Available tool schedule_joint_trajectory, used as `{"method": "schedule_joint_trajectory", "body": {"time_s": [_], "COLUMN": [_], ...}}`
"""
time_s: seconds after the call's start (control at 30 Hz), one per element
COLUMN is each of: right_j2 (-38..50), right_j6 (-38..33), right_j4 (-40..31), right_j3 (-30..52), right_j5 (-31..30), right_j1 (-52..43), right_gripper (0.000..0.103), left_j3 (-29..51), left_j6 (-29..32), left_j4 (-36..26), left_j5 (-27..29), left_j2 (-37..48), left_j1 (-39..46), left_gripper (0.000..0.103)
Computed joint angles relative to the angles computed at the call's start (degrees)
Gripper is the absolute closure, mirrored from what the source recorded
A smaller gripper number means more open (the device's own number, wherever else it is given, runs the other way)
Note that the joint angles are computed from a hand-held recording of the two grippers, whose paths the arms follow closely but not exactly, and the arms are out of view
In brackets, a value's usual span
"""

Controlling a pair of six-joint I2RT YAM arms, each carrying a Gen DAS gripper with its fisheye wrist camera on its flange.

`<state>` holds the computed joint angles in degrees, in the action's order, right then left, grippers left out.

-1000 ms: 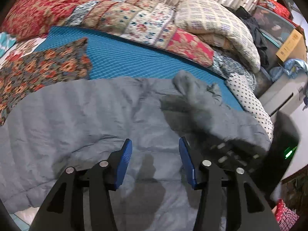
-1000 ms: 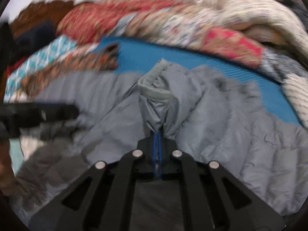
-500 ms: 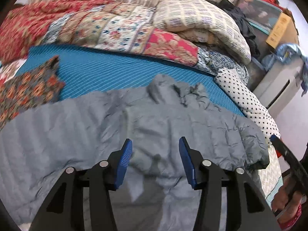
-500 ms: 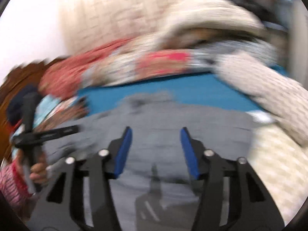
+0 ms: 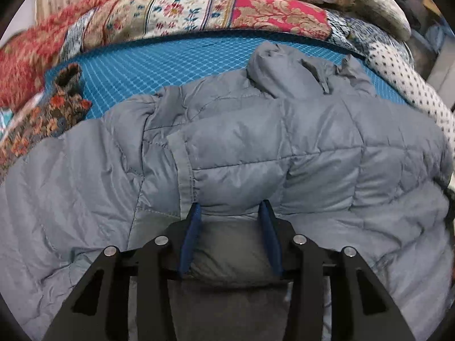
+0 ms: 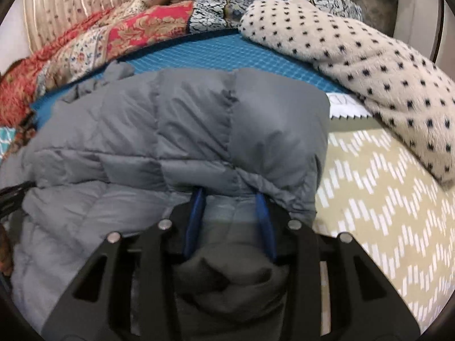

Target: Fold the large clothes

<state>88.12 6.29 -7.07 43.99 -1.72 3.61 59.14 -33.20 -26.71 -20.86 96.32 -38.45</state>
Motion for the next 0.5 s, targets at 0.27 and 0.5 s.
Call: {"method": "schedule_joint_trajectory", "body": {"time_s": [0.27, 0.5], "right_j2": [-15.93, -35.77], "right_j6": [2.81, 4.41], "right_j4": [-2.9, -15.61], "right_j3": [-6.46, -13.09], "right_j5": [2.07, 4.08], "right_j1": [0.47, 13.37], "right_gripper": [0.055, 0.053], "left_j3": [-0.21, -18.19], "left_j6": [-6.39, -28.78], "left_j4": [-11.29, -31.9], "left_j5": [-7.57, -13.4], "left_j2": [-10.19, -40.15], "left_j1": [-7.42, -27.04], "left_gripper": [0.103, 0.103]}}
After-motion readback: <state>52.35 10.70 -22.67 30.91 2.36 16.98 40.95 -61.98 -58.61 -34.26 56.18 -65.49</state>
